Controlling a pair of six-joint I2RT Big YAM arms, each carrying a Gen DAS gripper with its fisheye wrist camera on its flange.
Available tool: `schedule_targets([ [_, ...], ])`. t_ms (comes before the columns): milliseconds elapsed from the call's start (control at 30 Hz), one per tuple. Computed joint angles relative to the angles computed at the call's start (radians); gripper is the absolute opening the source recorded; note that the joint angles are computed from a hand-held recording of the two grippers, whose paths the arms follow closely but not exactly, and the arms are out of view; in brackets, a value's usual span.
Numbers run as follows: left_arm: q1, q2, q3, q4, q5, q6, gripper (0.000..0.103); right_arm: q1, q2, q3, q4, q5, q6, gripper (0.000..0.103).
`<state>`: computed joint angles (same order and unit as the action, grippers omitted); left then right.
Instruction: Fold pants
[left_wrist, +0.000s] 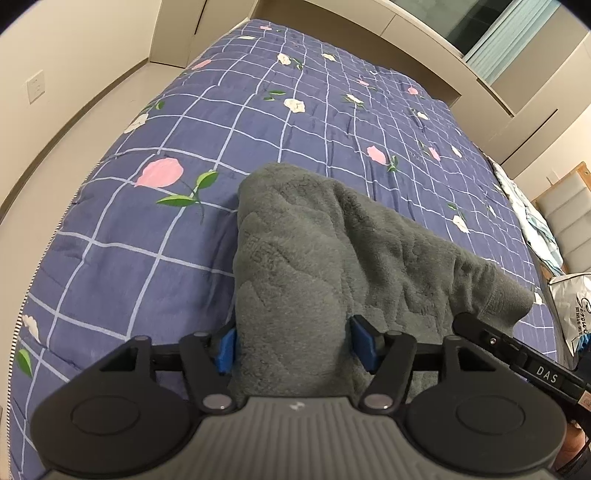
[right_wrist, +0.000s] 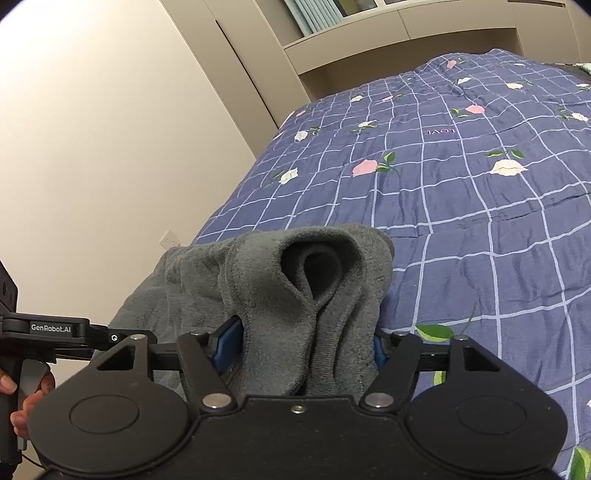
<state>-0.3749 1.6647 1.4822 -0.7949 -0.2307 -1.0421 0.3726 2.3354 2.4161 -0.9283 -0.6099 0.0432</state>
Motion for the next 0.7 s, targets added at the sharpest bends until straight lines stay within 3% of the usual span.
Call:
schedule_targets([
  [167,-0.011,-0.006,0.004,-0.028,-0.024,-0.01,0.085,0.006,-0.027,-0.043,0.026,0.042,-0.02,0.083],
  [333,-0.039,-0.026,0.007,-0.053,-0.086,-0.003,0.096,0.009,-0.112,-0.18,0.138,0.112,-0.032,0.095],
  [533,-0.112,-0.061,0.011,-0.1,-0.257,0.019,0.103,0.009,-0.254,-0.383,0.321,0.169,-0.063,0.102],
  [700,-0.201,-0.069,0.04,-0.204,-0.42,-0.018,0.103,0.007,-0.394,-0.58,0.457,0.192,-0.086,0.103],
])
